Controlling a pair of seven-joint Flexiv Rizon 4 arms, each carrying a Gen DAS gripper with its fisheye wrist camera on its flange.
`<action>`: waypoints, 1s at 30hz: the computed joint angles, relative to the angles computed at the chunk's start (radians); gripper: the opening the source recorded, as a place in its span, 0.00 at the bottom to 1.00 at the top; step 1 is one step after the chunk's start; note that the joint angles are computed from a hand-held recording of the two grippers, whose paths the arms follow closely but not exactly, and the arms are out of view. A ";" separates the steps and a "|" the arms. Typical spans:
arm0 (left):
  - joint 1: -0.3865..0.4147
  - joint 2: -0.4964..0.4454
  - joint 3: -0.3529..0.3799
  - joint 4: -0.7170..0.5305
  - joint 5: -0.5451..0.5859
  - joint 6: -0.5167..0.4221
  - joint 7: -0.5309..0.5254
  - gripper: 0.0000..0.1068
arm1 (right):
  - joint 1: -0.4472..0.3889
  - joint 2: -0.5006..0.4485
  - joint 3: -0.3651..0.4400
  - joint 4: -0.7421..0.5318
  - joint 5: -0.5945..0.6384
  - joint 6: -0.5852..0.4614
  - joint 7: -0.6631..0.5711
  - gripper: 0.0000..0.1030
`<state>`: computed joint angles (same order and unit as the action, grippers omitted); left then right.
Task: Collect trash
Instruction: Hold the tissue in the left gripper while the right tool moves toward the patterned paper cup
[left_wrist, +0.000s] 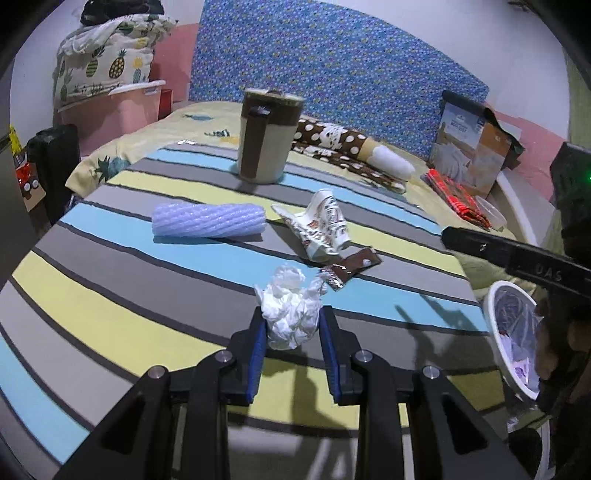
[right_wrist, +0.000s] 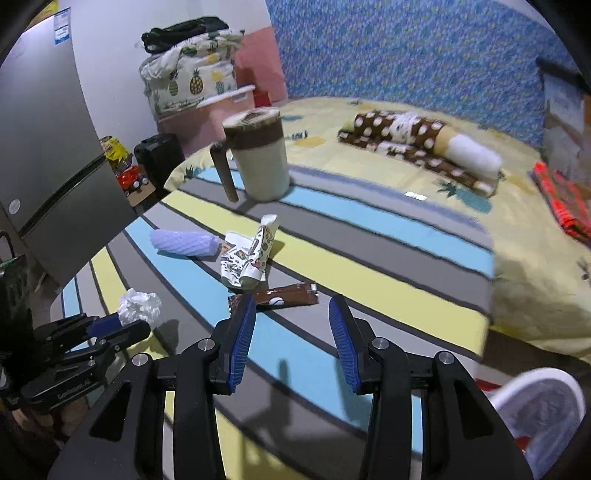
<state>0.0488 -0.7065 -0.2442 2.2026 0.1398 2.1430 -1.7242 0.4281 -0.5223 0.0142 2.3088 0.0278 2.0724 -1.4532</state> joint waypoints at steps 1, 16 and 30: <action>-0.001 0.008 0.000 0.007 0.003 0.004 0.000 0.28 | 0.019 0.013 -0.014 0.013 0.019 0.008 -0.008 0.43; -0.047 0.123 0.031 0.067 0.017 0.052 0.005 0.28 | 0.230 0.081 -0.163 0.056 0.331 0.067 -0.223 0.43; -0.221 0.207 0.120 0.168 -0.108 0.097 0.041 0.28 | 0.076 0.107 0.013 0.179 0.324 0.274 -0.172 0.43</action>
<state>-0.1717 -0.4998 -0.1246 2.3708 0.0316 2.2400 -1.6827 0.5037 -0.4150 0.0267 2.4880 0.3523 2.3469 -1.6257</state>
